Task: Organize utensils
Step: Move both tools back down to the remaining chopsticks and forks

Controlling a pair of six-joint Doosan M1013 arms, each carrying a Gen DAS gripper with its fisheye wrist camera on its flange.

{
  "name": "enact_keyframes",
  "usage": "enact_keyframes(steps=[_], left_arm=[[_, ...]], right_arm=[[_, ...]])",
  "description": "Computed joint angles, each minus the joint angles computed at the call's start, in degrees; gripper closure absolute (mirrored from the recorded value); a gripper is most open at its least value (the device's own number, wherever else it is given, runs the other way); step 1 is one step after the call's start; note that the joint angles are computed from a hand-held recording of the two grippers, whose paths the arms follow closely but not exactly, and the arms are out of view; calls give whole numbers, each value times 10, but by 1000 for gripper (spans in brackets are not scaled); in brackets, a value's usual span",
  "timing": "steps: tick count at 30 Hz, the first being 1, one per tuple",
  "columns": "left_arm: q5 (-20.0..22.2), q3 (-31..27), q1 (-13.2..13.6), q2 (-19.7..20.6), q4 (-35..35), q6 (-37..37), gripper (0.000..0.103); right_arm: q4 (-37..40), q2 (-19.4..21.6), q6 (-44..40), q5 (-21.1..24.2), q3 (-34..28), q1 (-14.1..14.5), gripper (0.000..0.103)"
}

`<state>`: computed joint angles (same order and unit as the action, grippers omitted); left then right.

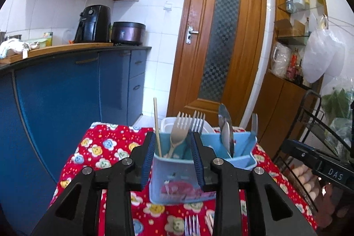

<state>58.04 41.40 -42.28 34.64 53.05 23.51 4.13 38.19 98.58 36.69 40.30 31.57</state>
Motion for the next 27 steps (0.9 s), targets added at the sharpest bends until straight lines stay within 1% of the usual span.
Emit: enact_keyframes(steps=[9, 23, 27], left_arm=[[8, 26, -13, -17, -37, 17, 70], [29, 50, -14, -25, -113, 28, 70], [33, 56, -14, -26, -125, 27, 70]], right_arm=[[13, -23, -1, 8, 52, 1, 64], [31, -43, 8, 24, 103, -1, 61], [31, -47, 11, 27, 114, -3, 59]])
